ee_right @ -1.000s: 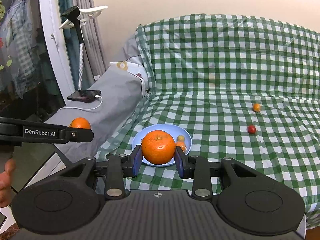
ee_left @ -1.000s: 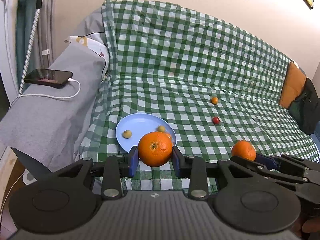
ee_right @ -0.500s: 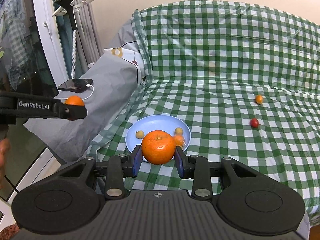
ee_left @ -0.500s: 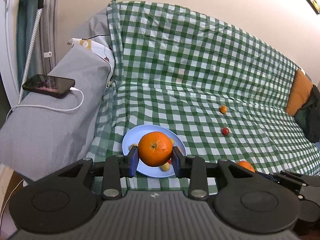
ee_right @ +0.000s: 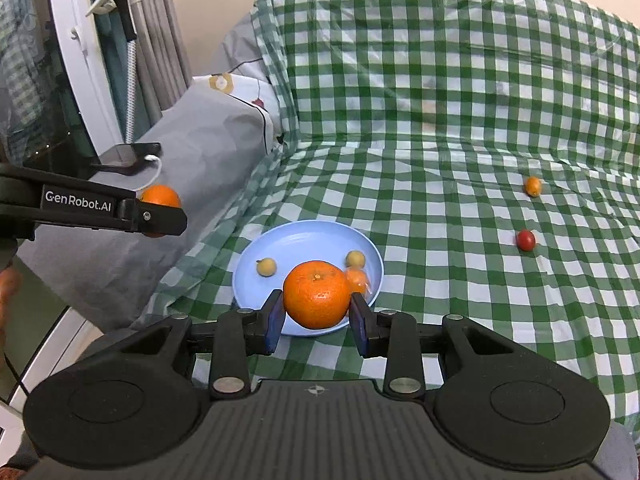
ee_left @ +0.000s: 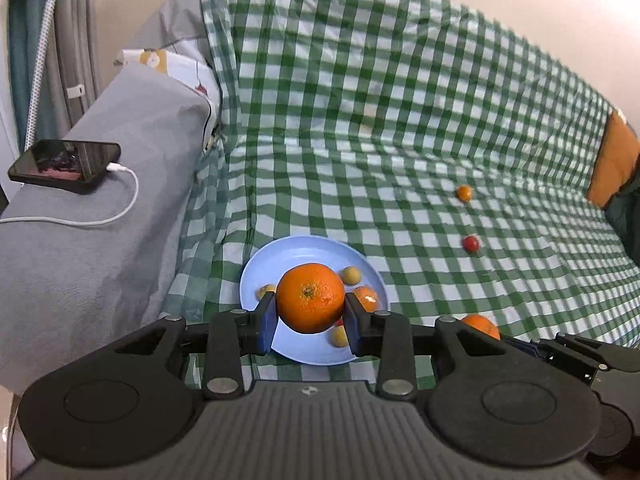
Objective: Organize fruits
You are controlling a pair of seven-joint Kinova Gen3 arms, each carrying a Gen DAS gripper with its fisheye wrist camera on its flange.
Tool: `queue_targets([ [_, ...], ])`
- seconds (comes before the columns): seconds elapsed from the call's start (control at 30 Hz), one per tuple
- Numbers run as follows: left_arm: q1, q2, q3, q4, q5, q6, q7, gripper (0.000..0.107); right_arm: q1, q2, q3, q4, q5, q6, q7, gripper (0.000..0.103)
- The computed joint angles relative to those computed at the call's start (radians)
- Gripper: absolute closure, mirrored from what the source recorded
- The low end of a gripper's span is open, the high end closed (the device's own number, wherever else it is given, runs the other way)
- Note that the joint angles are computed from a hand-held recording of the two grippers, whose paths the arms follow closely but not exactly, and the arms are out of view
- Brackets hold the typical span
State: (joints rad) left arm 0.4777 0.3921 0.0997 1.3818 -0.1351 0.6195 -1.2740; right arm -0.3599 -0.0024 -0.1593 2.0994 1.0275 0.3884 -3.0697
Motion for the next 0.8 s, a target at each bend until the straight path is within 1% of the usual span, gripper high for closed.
queue_targets([
  [0.17, 0.009, 0.108, -0.007, -0.155, -0.012, 0.118, -0.013, 0.069, 0.011, 0.074, 0.048, -0.034, -0.007, -0.052, 0.025, 0.067],
  [0.4, 0.021, 0.228, -0.026, -0.307, -0.016, 0.199, -0.041, 0.069, -0.009, 0.175, 0.138, -0.094, -0.082, -0.117, 0.132, 0.067],
  [0.5, 0.020, 0.277, -0.030, -0.371, -0.009, 0.234, -0.062, 0.069, -0.007, 0.216, 0.156, -0.122, -0.144, -0.132, 0.193, 0.067],
  [0.63, 0.015, 0.333, -0.033, -0.444, 0.006, 0.274, -0.086, 0.069, 0.006, 0.271, 0.160, -0.162, -0.237, -0.147, 0.289, 0.067],
  [0.8, 0.012, 0.383, -0.042, -0.508, 0.020, 0.309, -0.104, 0.069, -0.036, 0.322, 0.218, -0.197, -0.285, -0.166, 0.361, 0.067],
])
